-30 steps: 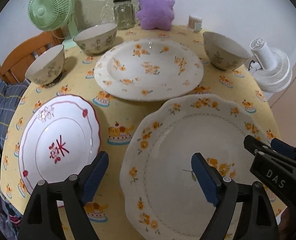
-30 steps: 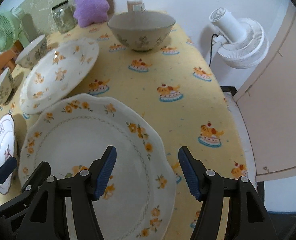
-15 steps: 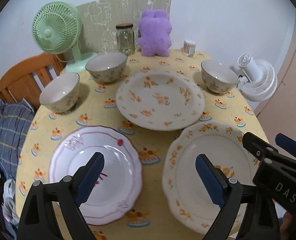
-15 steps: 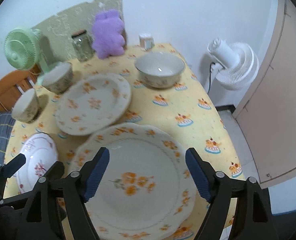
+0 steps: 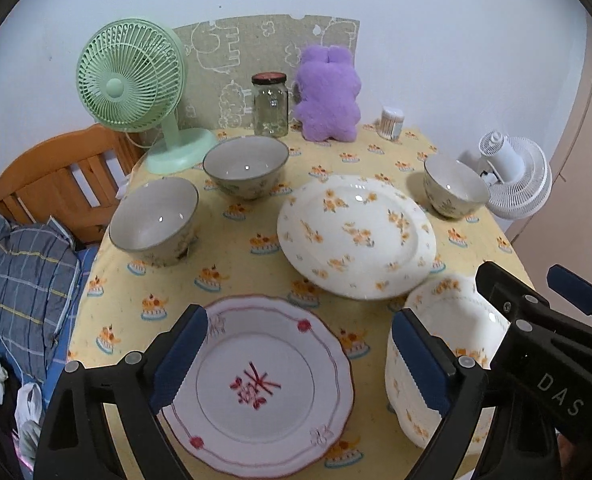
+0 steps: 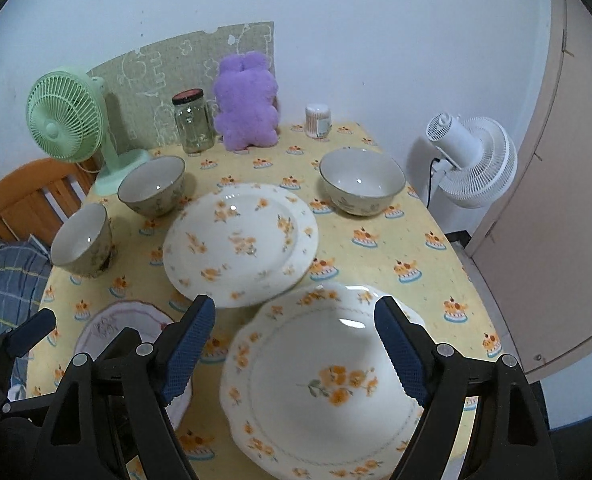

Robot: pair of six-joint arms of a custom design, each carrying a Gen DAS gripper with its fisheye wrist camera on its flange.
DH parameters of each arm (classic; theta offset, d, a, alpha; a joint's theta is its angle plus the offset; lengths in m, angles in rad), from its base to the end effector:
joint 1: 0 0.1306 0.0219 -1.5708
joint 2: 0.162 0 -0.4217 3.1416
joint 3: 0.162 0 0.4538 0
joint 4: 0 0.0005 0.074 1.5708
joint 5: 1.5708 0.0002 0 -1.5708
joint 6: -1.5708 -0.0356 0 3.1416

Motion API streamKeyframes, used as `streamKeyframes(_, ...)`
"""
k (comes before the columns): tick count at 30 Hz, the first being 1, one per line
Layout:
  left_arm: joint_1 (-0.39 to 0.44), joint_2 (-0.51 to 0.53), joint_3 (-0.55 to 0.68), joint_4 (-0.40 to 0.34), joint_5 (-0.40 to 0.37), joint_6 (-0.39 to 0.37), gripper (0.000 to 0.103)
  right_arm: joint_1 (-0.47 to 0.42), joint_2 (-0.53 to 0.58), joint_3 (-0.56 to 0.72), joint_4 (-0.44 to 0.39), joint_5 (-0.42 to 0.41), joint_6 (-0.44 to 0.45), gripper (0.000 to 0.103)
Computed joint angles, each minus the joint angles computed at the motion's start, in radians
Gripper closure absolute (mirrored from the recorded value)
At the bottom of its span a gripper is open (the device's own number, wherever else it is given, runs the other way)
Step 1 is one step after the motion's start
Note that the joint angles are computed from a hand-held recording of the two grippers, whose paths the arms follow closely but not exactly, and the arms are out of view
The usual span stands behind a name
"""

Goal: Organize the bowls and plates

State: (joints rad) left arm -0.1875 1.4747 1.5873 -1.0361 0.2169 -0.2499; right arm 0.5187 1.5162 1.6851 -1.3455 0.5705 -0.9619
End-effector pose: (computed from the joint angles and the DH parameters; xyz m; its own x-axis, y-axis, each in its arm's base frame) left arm 0.5546 -0.1135 0.5155 -0.6828 0.3754 -0.6268 0.4938 0.8694 -0.0172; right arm 0.4911 0.2576 0.5301 -0.6531 0.4221 -0.6287 0.5222 0.8523 0.0298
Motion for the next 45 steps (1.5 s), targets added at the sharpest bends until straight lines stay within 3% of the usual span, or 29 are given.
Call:
streamKeyframes(20,-0.087,0.259,0.253,0.021,-0.130,0.128,0.009,-0.196,0.124,0.070,0.167,-0.121,0.193,0.019)
streamKeyframes(30,-0.107,0.407,0.362,-0.033,-0.185,0.205,0.010,-0.253,0.197,0.069,0.223,-0.197,0.206,0.019)
streamKeyframes(39,-0.122,0.463,0.376,-0.053,-0.220,0.199,0.021,-0.284,0.254,0.066,0.222,-0.275,0.206,0.019)
streamKeyframes(45,-0.124,0.471,0.366,-0.052,-0.227,0.183,0.024,-0.292,0.281,0.071,0.228,-0.322,0.214,0.025)
